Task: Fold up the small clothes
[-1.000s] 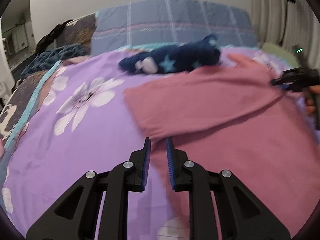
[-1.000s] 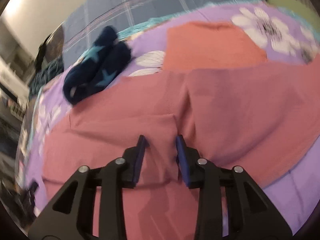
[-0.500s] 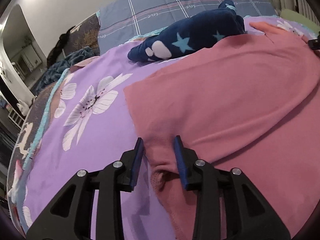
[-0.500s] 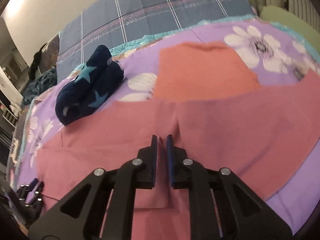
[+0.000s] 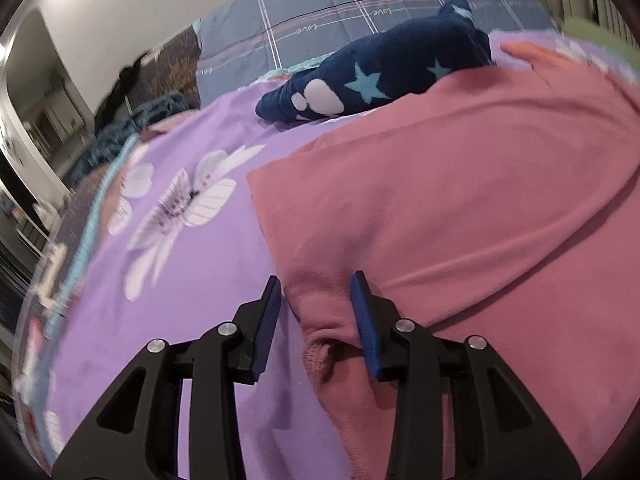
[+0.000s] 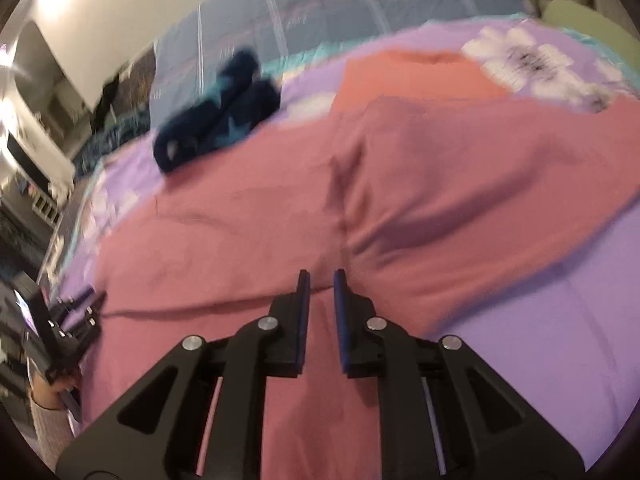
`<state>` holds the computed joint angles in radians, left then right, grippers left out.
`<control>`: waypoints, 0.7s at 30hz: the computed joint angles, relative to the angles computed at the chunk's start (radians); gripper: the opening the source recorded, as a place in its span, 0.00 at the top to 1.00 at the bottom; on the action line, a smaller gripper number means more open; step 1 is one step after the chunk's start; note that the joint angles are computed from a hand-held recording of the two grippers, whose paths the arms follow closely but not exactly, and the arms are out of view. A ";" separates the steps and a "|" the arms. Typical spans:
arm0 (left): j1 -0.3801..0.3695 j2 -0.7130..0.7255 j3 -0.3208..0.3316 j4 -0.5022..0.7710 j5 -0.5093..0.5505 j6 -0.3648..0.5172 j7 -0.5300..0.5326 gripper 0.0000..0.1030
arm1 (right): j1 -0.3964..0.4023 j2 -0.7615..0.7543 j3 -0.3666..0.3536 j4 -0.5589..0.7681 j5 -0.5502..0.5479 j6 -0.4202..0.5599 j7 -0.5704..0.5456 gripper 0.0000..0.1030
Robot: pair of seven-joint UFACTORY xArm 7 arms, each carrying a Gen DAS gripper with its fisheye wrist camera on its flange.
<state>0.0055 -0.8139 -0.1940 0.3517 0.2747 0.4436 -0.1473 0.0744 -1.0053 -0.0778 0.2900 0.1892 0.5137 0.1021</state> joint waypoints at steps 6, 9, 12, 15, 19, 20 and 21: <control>-0.102 0.028 0.199 0.010 -0.184 0.003 0.086 0.39 | -0.328 0.039 -0.121 0.093 -0.068 0.005 0.080 0.61; -0.101 0.012 0.194 0.008 -0.230 0.004 0.110 0.39 | -0.416 0.192 -0.163 0.174 -0.071 0.004 0.119 0.58; -0.157 -0.023 0.202 0.012 -0.280 -0.032 0.148 0.39 | -0.437 0.299 -0.168 0.212 -0.039 -0.030 0.170 0.56; -0.221 -0.010 0.172 0.050 -0.320 -0.055 0.163 0.36 | -0.469 0.379 -0.097 0.235 -0.060 -0.131 0.237 0.51; -0.238 0.152 0.091 0.111 -0.298 -0.024 0.162 0.34 | -0.593 0.465 0.023 0.279 -0.145 -0.153 0.475 0.65; -0.221 0.183 0.062 0.111 -0.279 -0.032 0.142 0.31 | -0.610 0.485 0.032 0.294 -0.143 -0.139 0.523 0.80; -0.213 0.186 0.049 0.107 -0.267 -0.045 0.126 0.31 | -0.585 0.498 0.005 0.307 -0.150 -0.138 0.530 0.88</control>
<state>-0.2074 -0.6282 -0.1454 0.4583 0.0076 0.3985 -0.0209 -0.5110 -0.5070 -0.0732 0.5969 0.0391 0.3756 0.6317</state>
